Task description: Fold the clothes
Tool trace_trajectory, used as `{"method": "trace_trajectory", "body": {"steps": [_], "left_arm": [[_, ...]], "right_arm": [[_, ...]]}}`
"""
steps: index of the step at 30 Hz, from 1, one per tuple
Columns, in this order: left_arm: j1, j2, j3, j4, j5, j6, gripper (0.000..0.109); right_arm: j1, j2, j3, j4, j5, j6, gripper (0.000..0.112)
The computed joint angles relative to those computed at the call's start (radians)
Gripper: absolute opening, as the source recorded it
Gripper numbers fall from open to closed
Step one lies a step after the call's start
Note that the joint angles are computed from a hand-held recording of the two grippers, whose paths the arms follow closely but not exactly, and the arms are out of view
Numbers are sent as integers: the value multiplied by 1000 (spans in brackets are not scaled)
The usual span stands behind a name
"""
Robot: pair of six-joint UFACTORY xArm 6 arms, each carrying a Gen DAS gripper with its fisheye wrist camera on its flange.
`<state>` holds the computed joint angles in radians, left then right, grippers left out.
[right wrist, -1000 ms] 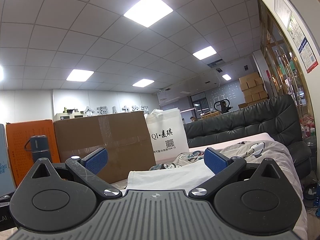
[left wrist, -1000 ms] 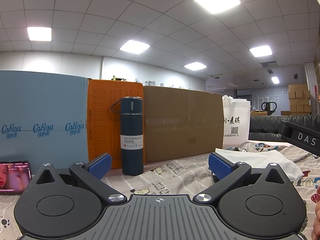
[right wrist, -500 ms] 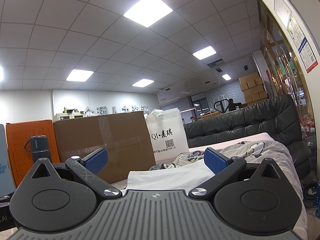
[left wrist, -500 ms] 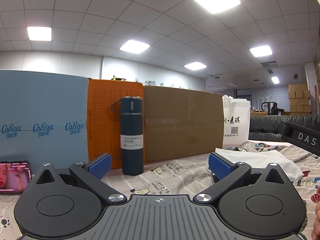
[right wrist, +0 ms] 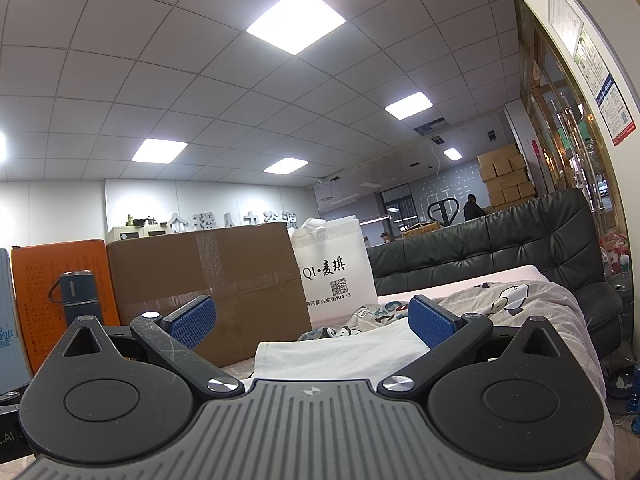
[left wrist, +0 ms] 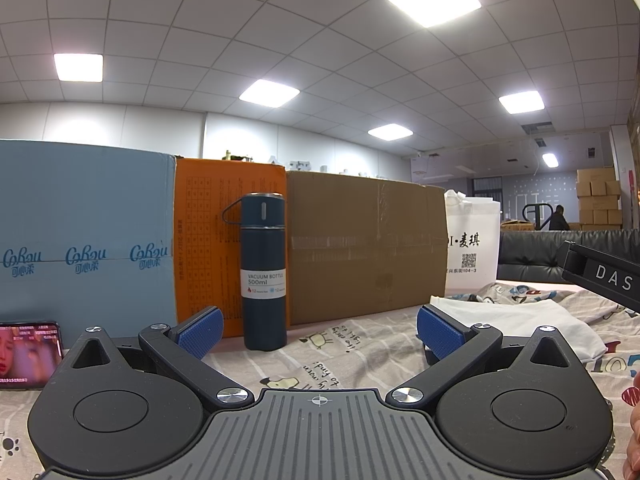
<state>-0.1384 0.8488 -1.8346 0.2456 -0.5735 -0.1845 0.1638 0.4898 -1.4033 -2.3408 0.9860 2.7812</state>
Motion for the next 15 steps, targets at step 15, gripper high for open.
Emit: {"method": "trace_trajectory", "body": {"steps": [15], "left_arm": [[-2, 2, -2, -5, 0, 5, 103]], "right_arm": [[0, 0, -1, 0, 0, 0, 103]]}}
